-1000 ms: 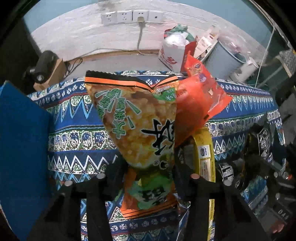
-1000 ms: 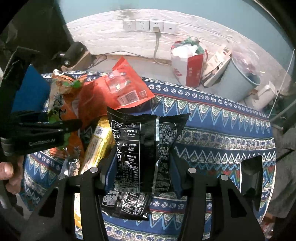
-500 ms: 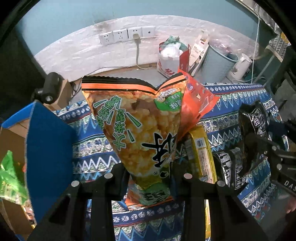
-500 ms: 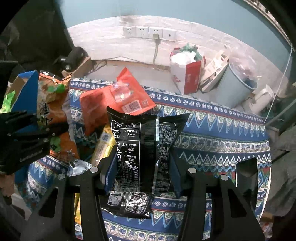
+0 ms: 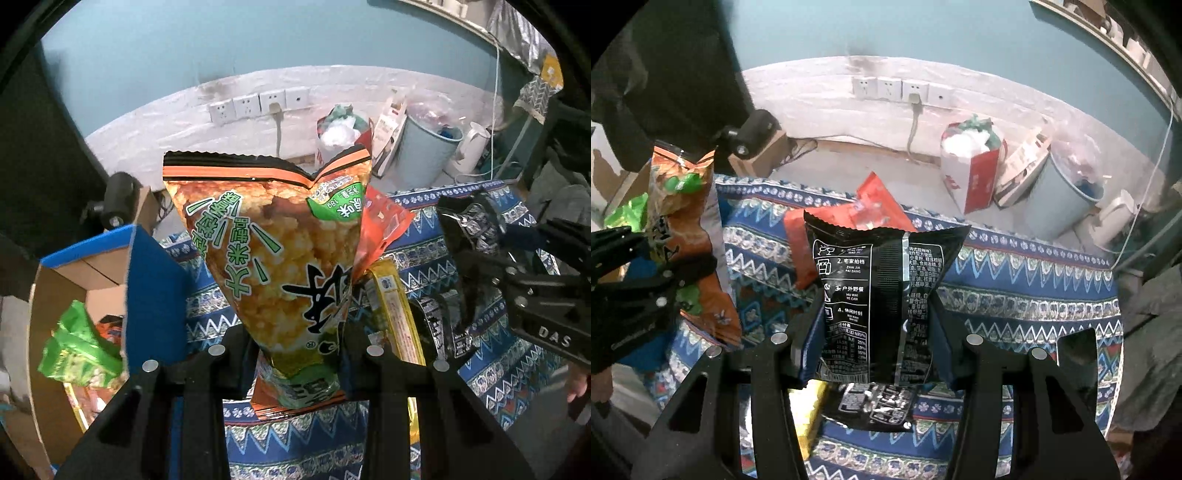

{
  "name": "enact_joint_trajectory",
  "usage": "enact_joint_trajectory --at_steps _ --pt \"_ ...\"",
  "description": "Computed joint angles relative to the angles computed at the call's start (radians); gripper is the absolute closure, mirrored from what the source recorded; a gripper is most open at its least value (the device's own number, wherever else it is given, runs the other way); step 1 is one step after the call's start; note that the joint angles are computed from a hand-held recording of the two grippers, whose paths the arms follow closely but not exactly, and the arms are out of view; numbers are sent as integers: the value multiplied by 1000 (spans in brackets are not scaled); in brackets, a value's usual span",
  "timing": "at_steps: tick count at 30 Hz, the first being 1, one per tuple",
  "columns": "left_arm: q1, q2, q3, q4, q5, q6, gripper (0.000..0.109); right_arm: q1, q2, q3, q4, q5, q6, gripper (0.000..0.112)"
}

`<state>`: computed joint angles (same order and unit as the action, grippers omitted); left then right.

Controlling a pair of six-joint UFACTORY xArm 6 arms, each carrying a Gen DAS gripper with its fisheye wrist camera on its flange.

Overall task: Organize snacks
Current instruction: 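Carry the chip bag and black bag over the cardboard box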

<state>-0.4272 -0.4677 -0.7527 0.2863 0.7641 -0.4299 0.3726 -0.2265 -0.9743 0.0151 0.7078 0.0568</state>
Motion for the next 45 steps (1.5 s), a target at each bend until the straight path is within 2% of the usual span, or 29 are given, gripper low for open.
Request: enact_joint_trajectory --at_steps 8,15,24,35,45 --pt "14 -110 31 23 37 21 73 37 -13 -25 23 10 11 63" --pt "73 -206 59 -11 72 74 73 84 -2 -66 26 16 29 63" --pt "137 -304 102 -14 74 107 73 159 32 -123 -16 1 76 63" --pt "286 -406 149 -115 96 217 73 248 128 -241 -4 5 83 63" --pt "460 -461 182 -215 122 337 73 327 237 -361 3 21 78 63"
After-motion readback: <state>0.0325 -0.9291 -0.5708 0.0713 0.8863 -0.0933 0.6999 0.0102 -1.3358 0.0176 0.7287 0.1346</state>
